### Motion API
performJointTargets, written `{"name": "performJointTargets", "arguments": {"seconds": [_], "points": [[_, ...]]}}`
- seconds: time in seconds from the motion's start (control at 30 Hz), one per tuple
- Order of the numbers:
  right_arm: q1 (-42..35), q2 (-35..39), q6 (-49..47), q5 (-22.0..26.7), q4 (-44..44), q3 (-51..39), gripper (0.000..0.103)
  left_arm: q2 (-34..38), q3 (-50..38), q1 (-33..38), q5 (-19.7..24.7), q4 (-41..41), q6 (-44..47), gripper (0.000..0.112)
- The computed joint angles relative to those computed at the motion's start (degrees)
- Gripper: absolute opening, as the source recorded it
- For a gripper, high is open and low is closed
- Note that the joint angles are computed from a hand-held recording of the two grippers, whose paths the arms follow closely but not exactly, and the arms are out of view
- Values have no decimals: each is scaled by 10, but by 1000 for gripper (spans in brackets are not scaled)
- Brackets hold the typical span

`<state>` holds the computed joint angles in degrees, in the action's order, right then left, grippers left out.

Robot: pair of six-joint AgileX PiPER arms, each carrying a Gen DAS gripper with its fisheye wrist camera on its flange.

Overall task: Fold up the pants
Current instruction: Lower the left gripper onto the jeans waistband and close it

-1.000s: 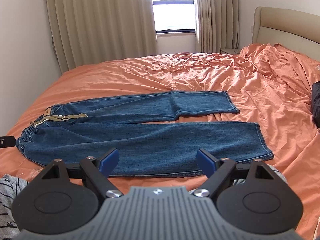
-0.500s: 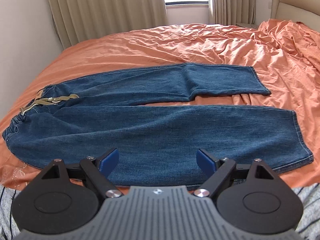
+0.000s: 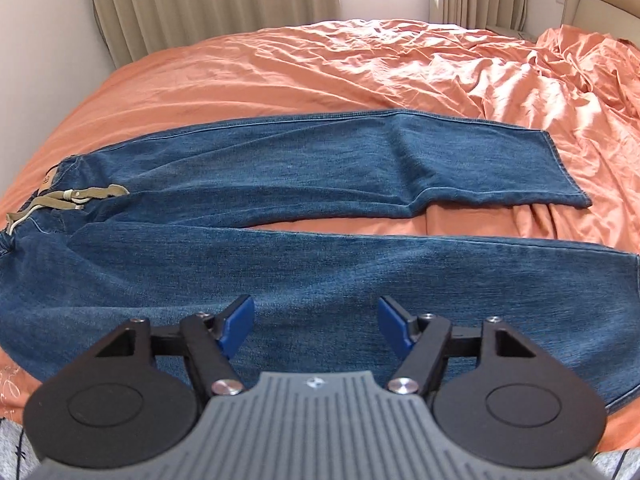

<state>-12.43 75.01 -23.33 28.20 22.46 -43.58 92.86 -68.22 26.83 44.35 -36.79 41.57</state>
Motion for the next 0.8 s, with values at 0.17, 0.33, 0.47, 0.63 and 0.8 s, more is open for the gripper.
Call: {"name": "performJointTargets", "arguments": {"seconds": [0.17, 0.33, 0.47, 0.63, 0.8], "points": [[29, 16, 111, -22, -104, -4, 65, 115, -84, 45, 79, -100, 42, 69], [36, 23, 181, -26, -164, -8, 65, 197, -157, 54, 132, -110, -18, 60], [57, 11, 216, -33, -201, 2, 65, 201, -155, 70, 154, -132, -3, 66], [71, -18, 224, -34, -219, 21, 68, 198, -174, 84, 148, -85, -61, 67], [75, -38, 254, -34, -250, 41, 70, 214, -176, 82, 189, -122, -72, 72]]}}
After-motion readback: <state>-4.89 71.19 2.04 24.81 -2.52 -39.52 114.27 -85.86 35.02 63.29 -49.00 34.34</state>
